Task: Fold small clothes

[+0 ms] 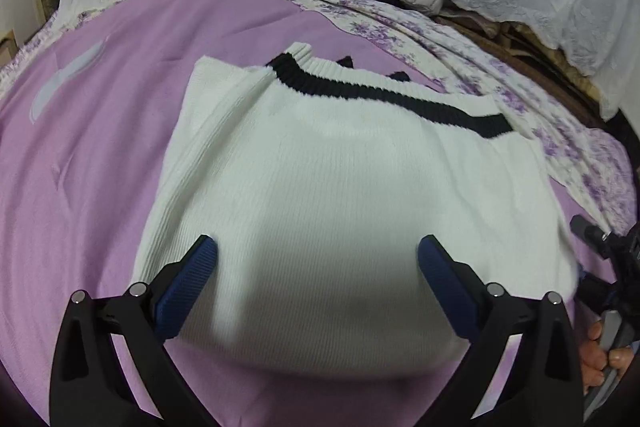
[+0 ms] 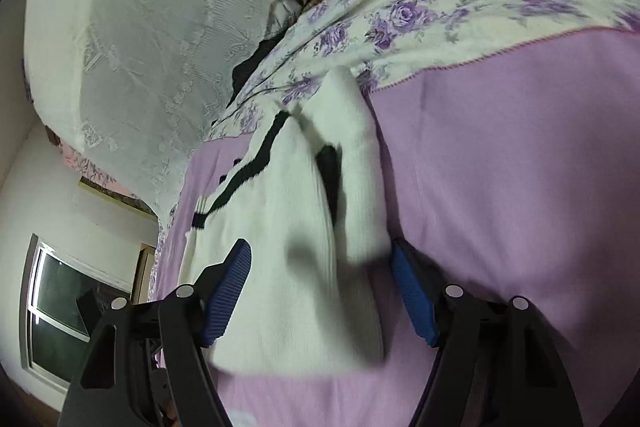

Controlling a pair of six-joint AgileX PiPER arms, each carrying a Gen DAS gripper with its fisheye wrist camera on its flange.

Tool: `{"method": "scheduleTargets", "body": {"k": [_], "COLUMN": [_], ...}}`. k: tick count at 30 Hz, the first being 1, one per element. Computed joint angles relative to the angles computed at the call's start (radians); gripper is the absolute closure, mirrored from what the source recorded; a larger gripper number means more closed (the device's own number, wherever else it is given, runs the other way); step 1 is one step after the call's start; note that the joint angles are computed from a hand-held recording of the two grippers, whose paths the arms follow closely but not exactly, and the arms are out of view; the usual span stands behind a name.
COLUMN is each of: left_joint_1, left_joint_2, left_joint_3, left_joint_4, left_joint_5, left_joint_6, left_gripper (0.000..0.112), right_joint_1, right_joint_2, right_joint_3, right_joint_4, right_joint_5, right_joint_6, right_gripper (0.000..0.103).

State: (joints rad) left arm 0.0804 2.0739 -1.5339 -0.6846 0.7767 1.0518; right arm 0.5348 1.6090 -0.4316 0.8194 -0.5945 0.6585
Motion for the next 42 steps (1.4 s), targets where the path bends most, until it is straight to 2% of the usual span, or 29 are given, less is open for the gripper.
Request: {"method": "scheduleTargets", "body": {"k": [3,5,7,9,11,13,15,17,19,22,27,31,38,42], "left_joint_1": [-0.041,-0.064,-0.06,-0.053,-0.019,0.03,0.04,0.005,-0.066,-0.088,-0.055,-0.047,-0.036,-0.034], "left_joint_2": [-0.003,-0.013,-0.023,-0.022,-0.025,-0.042,-0.058,-0.054,-0.002,-0.029,-0.023,-0.047,-0.05,-0.062], "left_joint_3": [0.043,0.108,0.143,0.136,0.121,0.121,0.135,0.13,0.108,0.155,0.15,0.193,0.197,0.219], "left_joint_4": [-0.002,-0.067,-0.143,-0.148,-0.202,-0.303,-0.345,-0.296,-0.164,-0.195,-0.241,-0.299,-0.305,-0.328], "left_joint_5": [-0.118,-0.223,-0.255,-0.238,-0.156,-0.034,0.001,-0.033,-0.144,-0.22,-0.167,-0.182,-0.171,-0.181], "left_joint_6": [0.01,0.118,0.2,0.202,0.247,0.336,0.381,0.352,0.255,0.311,0.35,0.423,0.435,0.467], "left_gripper": [0.013,0.013,0.013,0.014,0.014,0.014,0.014,0.014,0.013,0.013,0.013,0.013,0.013,0.013], "right_joint_1": [-0.088,-0.102,-0.093,-0.099,-0.094,-0.067,-0.048,-0.046,-0.056,-0.064,-0.062,-0.056,-0.002,0.075], "right_joint_2": [0.04,0.073,0.083,0.075,0.064,0.055,0.058,0.058,0.064,0.069,0.07,0.068,0.058,0.042], "right_joint_3": [-0.047,-0.092,-0.108,-0.1,-0.071,-0.05,-0.061,-0.07,-0.061,-0.053,-0.064,-0.062,-0.056,-0.038], "right_joint_4": [-0.108,-0.093,-0.051,-0.089,-0.147,-0.168,-0.13,-0.108,-0.155,-0.175,-0.17,-0.159,-0.037,0.091], "right_joint_5": [0.039,0.048,0.052,0.049,0.02,-0.004,0.007,0.018,-0.001,-0.018,-0.009,-0.014,-0.025,-0.05], "right_joint_6": [0.013,-0.081,-0.172,-0.151,-0.074,-0.034,-0.072,-0.099,-0.051,-0.028,-0.065,-0.073,-0.162,-0.236], "right_gripper": [0.037,0.037,0.036,0.034,0.036,0.038,0.038,0.037,0.038,0.038,0.034,0.034,0.033,0.031]}}
